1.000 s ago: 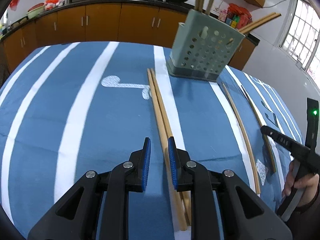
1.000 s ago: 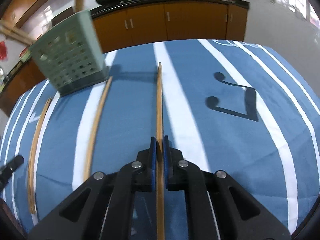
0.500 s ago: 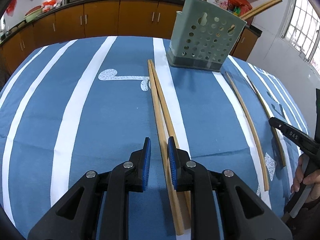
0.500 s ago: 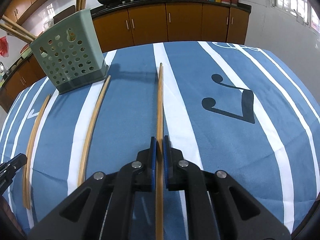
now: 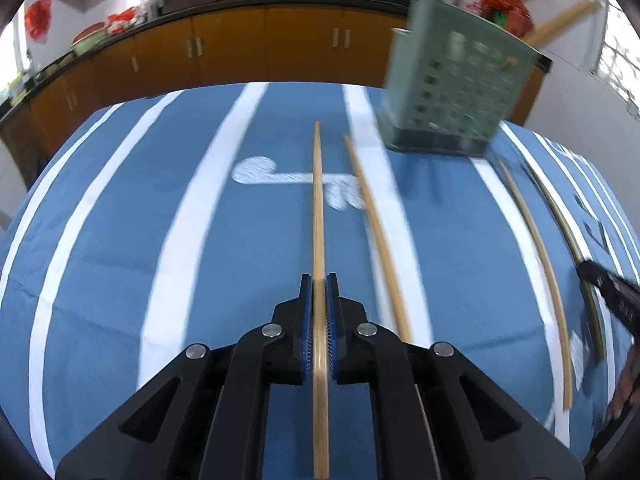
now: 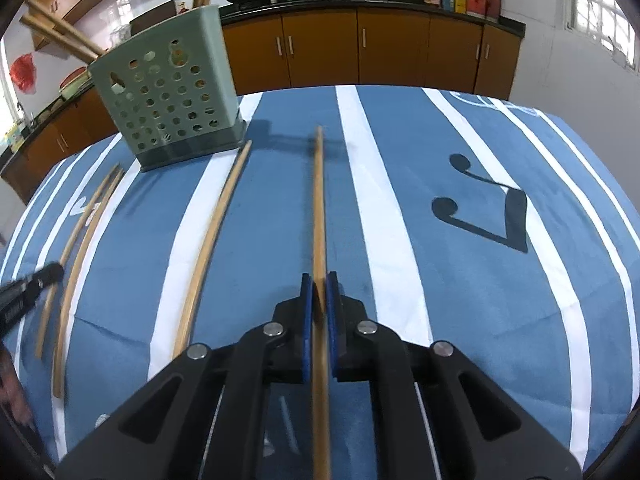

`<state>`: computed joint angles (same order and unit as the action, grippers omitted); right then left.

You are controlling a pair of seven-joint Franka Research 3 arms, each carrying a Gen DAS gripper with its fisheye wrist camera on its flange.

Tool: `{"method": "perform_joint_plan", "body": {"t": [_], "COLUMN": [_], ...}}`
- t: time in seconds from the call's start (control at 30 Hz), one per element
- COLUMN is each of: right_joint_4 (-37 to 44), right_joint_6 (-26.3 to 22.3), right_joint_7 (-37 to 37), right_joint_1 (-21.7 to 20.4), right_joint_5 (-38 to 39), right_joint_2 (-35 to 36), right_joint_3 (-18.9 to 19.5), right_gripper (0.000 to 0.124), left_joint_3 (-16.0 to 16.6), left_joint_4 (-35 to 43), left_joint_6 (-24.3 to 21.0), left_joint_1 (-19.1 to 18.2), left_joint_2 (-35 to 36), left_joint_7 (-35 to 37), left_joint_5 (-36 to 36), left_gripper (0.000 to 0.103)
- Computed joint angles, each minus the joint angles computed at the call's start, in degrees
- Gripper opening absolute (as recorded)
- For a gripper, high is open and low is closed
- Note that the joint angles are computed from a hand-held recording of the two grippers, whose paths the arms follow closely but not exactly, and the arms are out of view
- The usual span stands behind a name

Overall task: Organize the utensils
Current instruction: 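Hold the grasped chopsticks against the table with both tools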

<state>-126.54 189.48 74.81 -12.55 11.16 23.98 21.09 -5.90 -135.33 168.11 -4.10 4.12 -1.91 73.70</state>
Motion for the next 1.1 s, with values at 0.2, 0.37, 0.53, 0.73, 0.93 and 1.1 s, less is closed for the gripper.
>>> {"method": "perform_joint_plan", "body": {"t": [0.2,0.37,0.53,0.73,0.93,1.1], "right_joint_4": [3.05,4.05,4.08,4.07,4.04,4.02], "right_joint_6": [-0.68,-0.74,-0.77,-0.72,-0.76,-0.74], "right_joint_7": [0.17,-0.33,-0.77,-1.11,-1.18,-1.27], "right_joint_1": [4.82,3.62,3.57,3.4,3.59,3.64], "right_joint_5": [1.33,2.19,2.67,2.98,3.23,3.36], "right_joint_2": [1.33,2.15,2.17,2.2,2.16,2.15], "right_joint_3": [-4.89,-3.94,-3.83,-3.57,-3.69,-3.71], "right_gripper": [0.008,0.008,0.008,0.009,0.009,0.009], "left_joint_3": [2.12,2.01,2.22,1.73,1.76,1.76], "left_joint_4": [1.36,1.73,2.27,2.28,2.3,2.3], "left_joint_6": [5.14,6.26,8.64,8.4,8.46,8.46], "left_joint_1": [1.7,2.31,3.25,3.61,3.62,3.62], "left_joint_2": [1.41,1.58,2.04,2.08,2.1,2.1], "left_joint_7": [-5.57,-9.98,-14.46,-13.98,-13.86,-13.86], "left_joint_5": [6.11,10.44,14.35,13.84,13.73,13.73], "left_gripper": [0.007,0.008,0.008,0.008,0.008,0.008]}}
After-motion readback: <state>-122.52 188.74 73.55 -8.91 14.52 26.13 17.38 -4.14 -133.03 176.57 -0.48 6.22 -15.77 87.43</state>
